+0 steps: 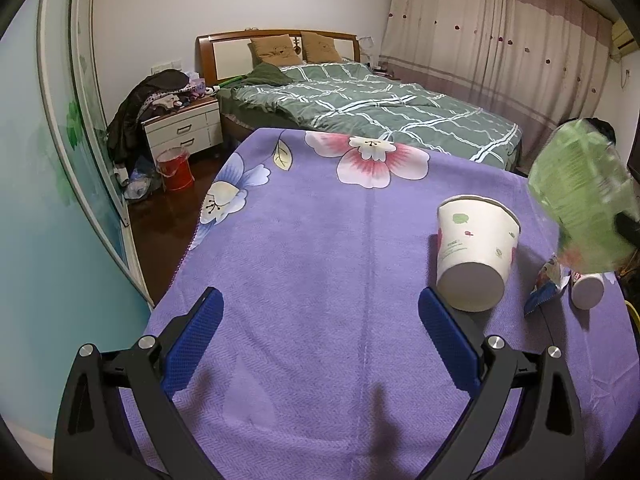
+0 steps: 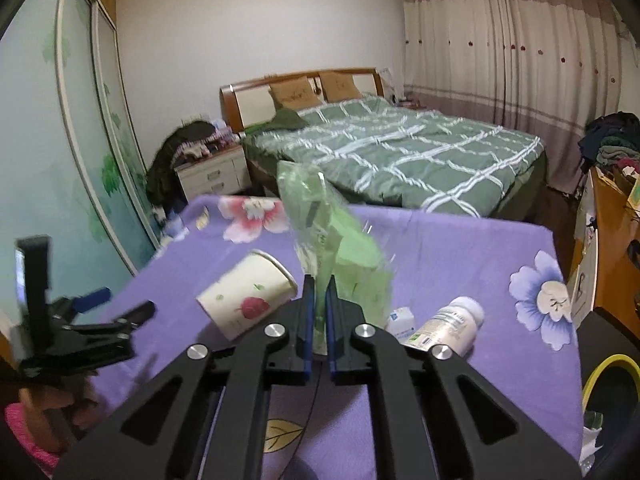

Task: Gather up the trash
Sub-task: 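Grasp the green plastic bag with the right tool and lift it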

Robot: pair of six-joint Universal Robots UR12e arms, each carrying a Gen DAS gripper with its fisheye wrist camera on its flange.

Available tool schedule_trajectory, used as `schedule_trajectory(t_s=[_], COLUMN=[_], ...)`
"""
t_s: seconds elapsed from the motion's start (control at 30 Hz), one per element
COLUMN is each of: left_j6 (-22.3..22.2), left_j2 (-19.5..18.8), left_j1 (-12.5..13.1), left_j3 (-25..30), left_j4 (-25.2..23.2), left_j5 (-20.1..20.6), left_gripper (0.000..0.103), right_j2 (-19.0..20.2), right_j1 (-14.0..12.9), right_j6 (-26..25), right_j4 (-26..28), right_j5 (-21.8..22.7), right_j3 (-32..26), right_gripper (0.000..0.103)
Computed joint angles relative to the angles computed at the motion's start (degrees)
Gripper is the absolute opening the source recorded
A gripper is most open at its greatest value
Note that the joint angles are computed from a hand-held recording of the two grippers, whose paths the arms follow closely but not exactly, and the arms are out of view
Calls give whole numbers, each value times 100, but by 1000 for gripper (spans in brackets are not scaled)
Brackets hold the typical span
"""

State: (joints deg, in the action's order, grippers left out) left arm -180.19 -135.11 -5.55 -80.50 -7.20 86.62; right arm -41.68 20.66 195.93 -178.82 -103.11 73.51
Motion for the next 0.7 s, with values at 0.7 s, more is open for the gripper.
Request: schedule_trajectory(t_s=[0.7], left_j6=[77], left_j2=[48], left_j1=[-11], left_j3=[-57], left_j4=[64], left_j5=[-12], left_gripper=[97], right_j2=[-998], right_j1=[-57], right_j6=[407], right_j4=[-1580], right_j5=[-1782], right_j3=[1758], right_gripper=[5])
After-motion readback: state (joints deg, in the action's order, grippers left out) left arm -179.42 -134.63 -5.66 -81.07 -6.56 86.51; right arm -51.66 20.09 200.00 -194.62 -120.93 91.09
